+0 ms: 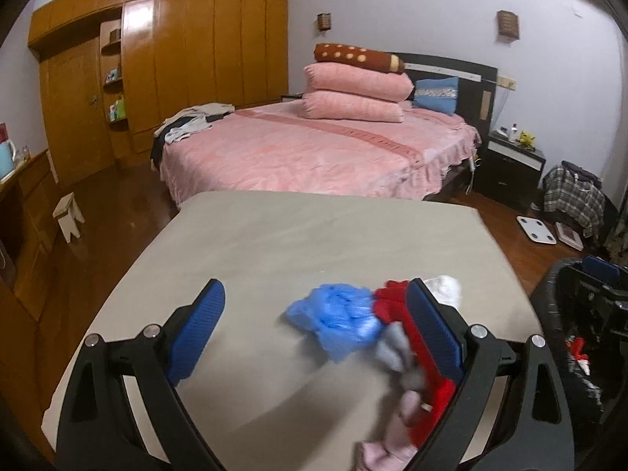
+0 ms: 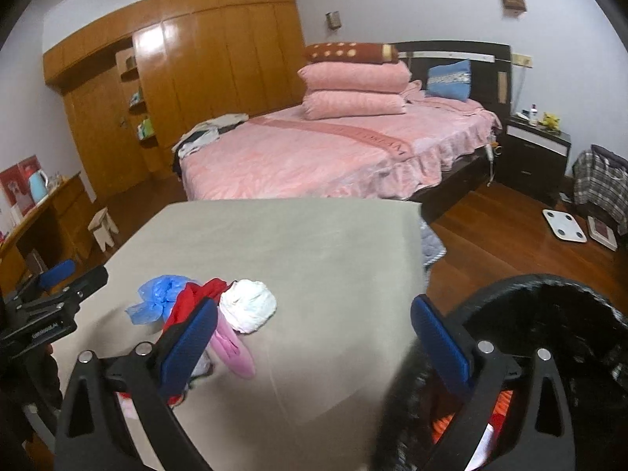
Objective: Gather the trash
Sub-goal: 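Return to the table and grasp the blue plastic bag with the left gripper, then grasp the white tissue ball with the right gripper while the left holds the blue bag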
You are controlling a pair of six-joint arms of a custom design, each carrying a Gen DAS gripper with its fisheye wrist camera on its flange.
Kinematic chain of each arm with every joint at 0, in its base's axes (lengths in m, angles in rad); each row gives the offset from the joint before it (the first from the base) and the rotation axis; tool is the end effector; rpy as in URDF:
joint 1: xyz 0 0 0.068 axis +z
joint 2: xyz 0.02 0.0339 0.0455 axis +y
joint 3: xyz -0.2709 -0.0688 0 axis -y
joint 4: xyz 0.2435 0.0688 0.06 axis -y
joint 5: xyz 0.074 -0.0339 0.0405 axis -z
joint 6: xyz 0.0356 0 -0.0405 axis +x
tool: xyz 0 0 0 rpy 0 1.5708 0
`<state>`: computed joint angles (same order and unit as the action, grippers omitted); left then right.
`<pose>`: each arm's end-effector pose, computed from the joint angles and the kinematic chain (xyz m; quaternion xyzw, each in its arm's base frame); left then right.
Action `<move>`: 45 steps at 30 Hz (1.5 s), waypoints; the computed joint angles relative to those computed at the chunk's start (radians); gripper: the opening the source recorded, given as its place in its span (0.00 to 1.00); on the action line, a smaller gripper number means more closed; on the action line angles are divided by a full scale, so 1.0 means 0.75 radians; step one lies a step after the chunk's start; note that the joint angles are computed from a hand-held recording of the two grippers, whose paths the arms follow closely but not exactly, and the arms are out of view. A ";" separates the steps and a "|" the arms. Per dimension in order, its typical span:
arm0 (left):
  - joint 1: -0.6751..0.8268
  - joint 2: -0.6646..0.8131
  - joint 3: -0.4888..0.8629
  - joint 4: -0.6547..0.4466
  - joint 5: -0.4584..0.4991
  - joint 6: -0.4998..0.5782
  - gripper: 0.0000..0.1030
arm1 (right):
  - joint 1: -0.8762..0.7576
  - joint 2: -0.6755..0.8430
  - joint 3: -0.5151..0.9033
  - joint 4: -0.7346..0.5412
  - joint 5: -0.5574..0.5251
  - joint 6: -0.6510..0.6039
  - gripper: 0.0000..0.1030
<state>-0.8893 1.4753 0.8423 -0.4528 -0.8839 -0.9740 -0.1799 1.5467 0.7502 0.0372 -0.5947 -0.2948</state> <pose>0.1921 -0.1931 0.2021 -0.1398 0.8723 0.0735 0.4627 0.3004 -0.0344 0.1810 -0.1659 0.8704 0.1729 0.4301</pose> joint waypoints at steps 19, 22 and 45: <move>0.366 0.286 -0.090 0.504 0.433 0.320 0.88 | 0.228 0.305 0.151 0.086 0.199 0.016 0.85; 0.409 0.295 -0.111 0.585 0.541 0.353 0.69 | 0.237 0.312 0.151 0.081 0.200 0.013 0.85; 0.370 0.127 -0.224 0.562 0.385 0.298 0.28 | 0.371 0.459 0.283 0.016 0.238 0.076 0.80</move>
<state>-0.6115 1.5709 0.6743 -0.0315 -0.5954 -0.7504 0.0980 1.8909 0.9628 0.0490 -0.4163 -0.2377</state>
